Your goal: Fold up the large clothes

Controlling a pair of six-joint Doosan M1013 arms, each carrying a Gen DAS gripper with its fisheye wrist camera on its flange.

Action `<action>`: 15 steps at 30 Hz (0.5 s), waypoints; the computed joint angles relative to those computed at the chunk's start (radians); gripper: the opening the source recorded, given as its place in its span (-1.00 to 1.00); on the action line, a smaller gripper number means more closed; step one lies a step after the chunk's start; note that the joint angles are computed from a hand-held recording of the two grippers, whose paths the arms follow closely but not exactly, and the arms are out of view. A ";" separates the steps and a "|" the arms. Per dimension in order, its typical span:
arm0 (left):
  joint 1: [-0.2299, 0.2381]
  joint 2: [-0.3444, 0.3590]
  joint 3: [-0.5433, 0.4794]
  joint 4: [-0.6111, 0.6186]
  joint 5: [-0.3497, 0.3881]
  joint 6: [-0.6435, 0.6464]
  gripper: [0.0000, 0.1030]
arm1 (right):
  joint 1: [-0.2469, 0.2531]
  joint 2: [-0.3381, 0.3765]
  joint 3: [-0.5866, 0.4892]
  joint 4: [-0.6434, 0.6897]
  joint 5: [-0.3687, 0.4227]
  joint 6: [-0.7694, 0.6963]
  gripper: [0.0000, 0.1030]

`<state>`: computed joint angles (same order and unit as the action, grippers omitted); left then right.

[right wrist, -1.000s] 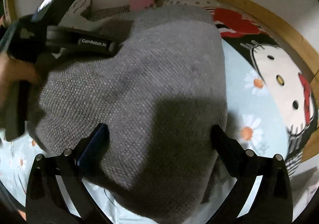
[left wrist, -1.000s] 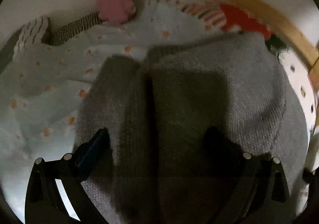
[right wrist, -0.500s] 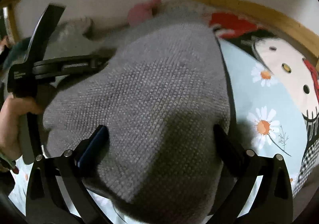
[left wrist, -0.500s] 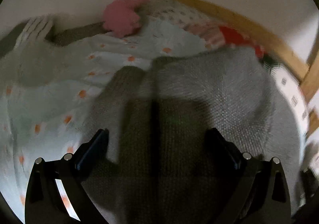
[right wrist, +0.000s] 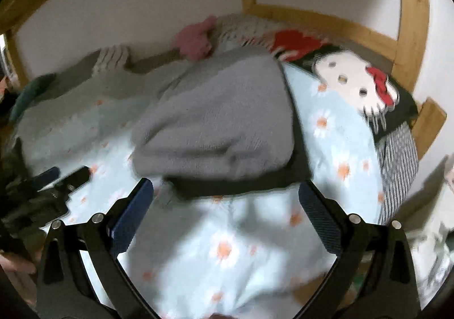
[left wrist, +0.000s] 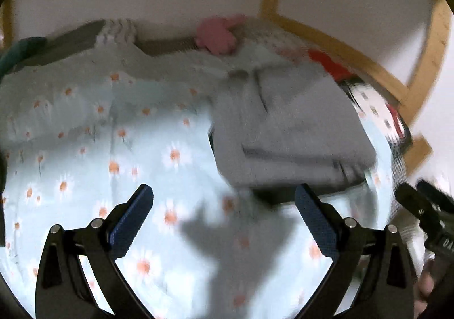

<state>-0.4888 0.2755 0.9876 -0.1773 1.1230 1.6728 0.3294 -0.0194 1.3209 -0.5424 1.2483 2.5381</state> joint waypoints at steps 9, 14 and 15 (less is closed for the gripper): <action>0.008 -0.152 0.163 0.030 0.009 0.078 0.91 | 0.179 -0.001 -0.043 -0.139 0.195 0.066 0.95; 0.024 -0.206 0.223 0.000 0.004 0.119 0.91 | 0.258 0.004 -0.059 -0.197 0.286 0.104 0.95; 0.027 -0.213 0.231 -0.009 0.003 0.125 0.91 | 0.267 0.006 -0.064 -0.198 0.299 0.103 0.95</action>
